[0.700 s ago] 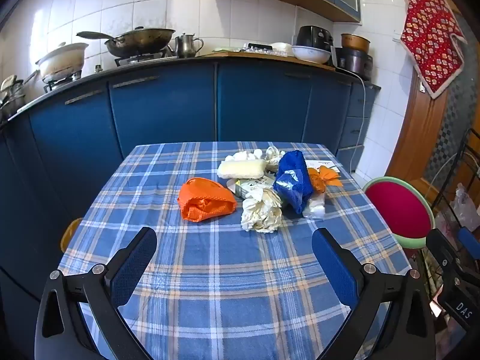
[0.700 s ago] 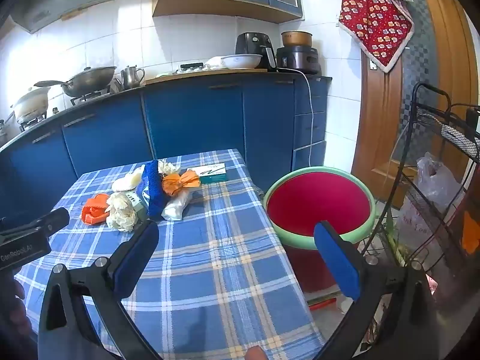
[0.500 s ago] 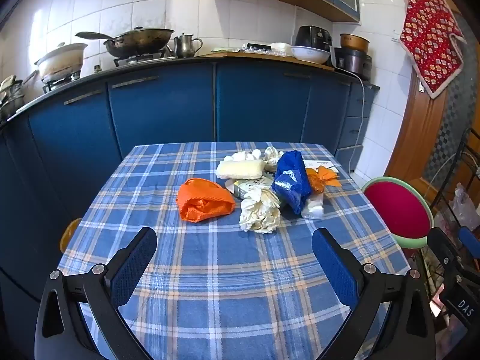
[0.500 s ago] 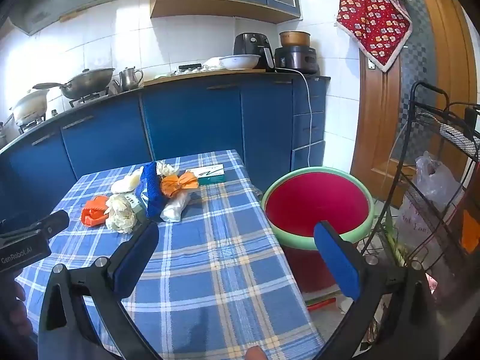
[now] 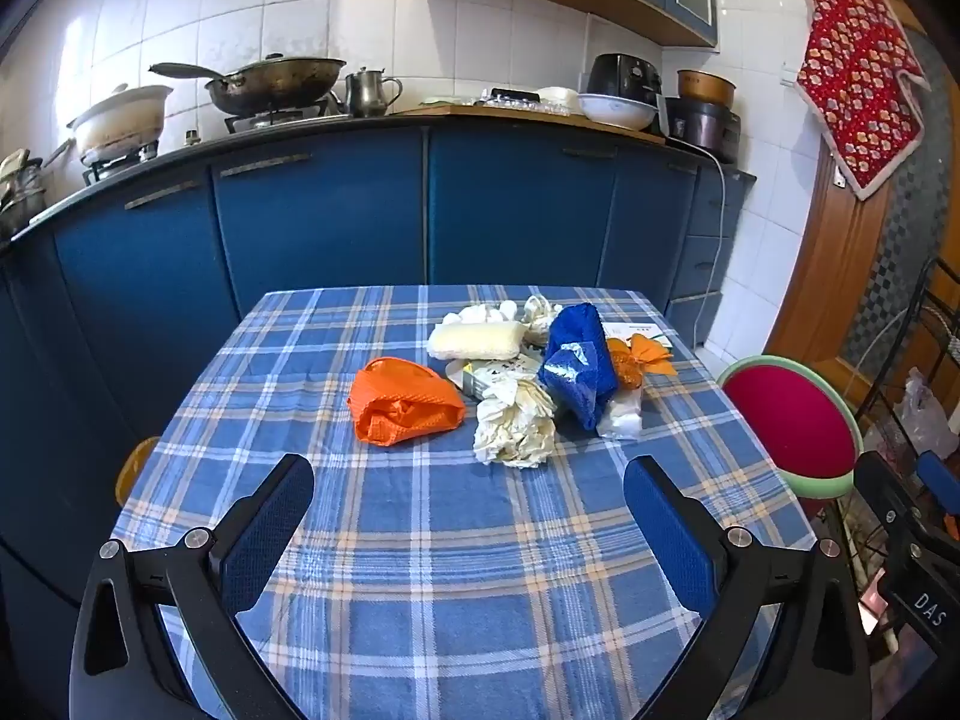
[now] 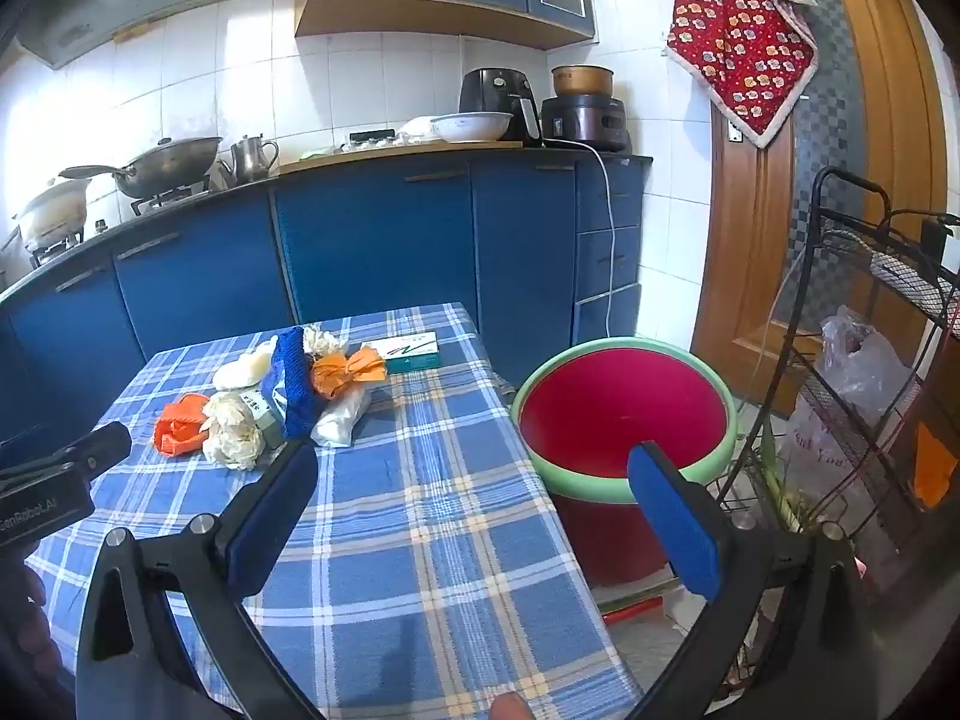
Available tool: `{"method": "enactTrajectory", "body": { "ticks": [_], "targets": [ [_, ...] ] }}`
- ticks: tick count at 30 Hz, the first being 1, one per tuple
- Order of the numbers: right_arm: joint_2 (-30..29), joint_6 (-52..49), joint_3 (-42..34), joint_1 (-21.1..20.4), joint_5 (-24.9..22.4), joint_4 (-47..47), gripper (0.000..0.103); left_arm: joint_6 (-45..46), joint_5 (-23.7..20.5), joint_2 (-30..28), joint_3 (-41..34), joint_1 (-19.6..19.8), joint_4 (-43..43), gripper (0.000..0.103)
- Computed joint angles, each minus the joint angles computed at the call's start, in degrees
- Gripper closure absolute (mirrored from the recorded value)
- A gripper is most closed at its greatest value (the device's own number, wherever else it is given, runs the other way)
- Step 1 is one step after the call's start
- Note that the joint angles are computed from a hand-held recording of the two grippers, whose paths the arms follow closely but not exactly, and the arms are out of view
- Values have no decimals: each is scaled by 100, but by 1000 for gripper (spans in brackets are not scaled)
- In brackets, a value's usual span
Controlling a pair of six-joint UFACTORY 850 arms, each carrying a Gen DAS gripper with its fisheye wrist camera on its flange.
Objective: Collect trash
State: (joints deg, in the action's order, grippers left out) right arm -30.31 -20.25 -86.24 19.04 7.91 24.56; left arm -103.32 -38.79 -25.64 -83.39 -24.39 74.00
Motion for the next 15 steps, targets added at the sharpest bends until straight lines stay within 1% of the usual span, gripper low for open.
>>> {"method": "enactTrajectory", "body": {
  "ticks": [3,9,13,15],
  "targets": [
    [-4,-153,-4,7,6,146,1,2,4,4,3,-7,-21,0],
    [17,27,34,-7,21,-50,1,-81,24,13,47,16,63,0],
    [1,-162,4,2,3,148,2,-95,23,-4,47,22,75,0],
    [9,-117,12,-9,-12,103,2,-110,35,-10,52,27,92,0]
  ]
}}
